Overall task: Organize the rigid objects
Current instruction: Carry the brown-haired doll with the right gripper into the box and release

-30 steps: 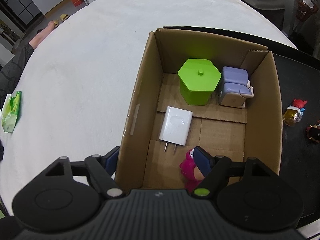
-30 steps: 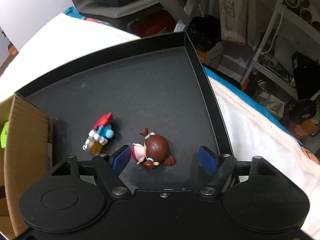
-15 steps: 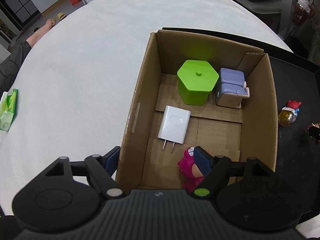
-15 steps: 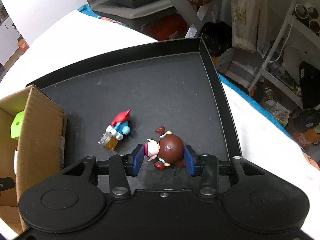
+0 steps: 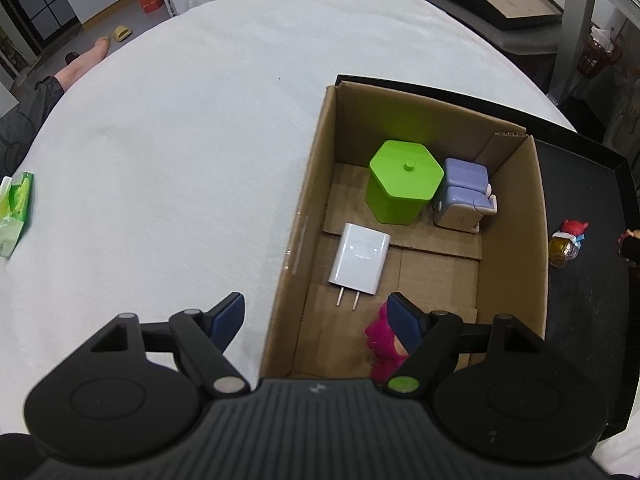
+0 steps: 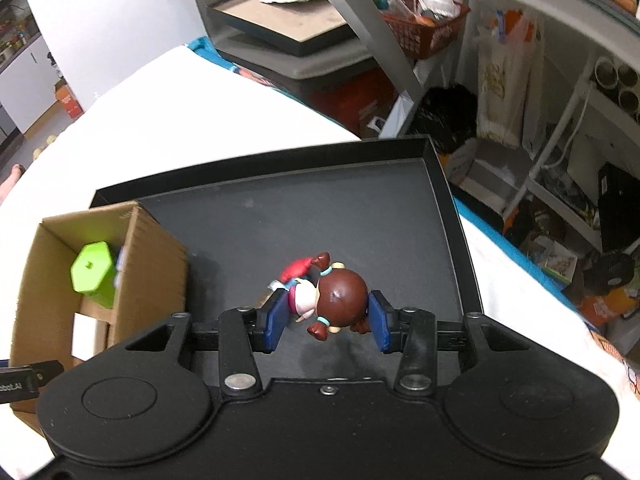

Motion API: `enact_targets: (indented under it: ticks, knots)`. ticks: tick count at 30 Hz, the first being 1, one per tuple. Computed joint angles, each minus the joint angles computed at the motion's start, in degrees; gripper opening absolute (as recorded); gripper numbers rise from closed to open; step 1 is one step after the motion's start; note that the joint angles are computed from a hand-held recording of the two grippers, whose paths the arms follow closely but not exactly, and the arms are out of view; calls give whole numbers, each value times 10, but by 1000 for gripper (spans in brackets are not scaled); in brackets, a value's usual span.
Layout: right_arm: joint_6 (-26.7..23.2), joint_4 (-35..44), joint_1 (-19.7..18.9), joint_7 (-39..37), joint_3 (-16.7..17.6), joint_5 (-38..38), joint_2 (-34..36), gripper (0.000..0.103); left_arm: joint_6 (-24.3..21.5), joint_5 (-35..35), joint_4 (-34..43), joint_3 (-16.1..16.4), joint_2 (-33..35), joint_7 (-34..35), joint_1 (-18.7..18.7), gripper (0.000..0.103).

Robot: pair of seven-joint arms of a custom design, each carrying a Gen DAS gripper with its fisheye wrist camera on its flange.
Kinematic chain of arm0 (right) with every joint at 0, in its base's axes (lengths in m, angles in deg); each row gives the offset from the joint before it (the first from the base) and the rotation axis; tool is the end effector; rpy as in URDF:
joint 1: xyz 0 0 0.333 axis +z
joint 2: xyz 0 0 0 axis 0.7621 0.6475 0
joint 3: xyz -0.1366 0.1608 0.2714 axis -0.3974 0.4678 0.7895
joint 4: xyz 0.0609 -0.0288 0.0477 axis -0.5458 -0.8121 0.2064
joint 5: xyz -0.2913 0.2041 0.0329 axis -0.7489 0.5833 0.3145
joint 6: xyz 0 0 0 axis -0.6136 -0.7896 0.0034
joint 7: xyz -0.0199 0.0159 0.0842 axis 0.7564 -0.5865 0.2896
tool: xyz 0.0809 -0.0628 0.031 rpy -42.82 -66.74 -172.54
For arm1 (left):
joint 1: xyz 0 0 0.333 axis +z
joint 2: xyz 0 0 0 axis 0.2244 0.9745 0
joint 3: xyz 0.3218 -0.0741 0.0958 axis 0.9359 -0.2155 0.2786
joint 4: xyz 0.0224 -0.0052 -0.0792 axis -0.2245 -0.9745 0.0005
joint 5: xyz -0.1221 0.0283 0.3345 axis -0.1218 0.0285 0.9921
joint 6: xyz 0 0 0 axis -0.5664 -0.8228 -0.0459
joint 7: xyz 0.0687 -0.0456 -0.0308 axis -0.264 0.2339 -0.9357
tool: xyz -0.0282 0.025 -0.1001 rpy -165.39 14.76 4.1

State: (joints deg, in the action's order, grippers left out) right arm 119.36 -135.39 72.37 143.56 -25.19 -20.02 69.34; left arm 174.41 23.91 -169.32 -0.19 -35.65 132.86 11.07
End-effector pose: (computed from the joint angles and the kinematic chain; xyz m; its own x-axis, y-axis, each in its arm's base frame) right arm 0.6437 0.2286 0.3446 -0.3939 -0.9145 -0.0921 -0.7740 0.3840 -0.5034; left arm 0.7255 -0.0269 0.3432 -0.1656 -0.9838 -0.0686 -0.9201 0.1791 -0.3482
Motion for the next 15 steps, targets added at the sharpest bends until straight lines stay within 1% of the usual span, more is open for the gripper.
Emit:
enact_targets:
  ticks: [5, 6, 8, 10, 11, 15]
  knots:
    - [-9, 20, 7, -9, 3, -4, -1, 42, 13, -16, -5, -12, -2, 23, 14, 76]
    - [-9, 24, 7, -13, 5, -4, -1, 42, 15, -23, -6, -18, -3, 31, 19, 73]
    - [-13, 35, 8, -21, 8, -2, 1, 42, 20, -36, -7, -26, -3, 47, 27, 72]
    - [-14, 46, 11, -28, 10, -1, 3, 42, 29, -49, -11, -32, -5, 62, 33, 66]
    - [-16, 52, 13, -31, 11, 0, 5, 42, 27, -55, -11, -35, -5, 69, 36, 64]
    - [-27, 82, 19, -51, 15, 3, 14, 42, 13, -83, 3, -45, 3, 92, 48, 48]
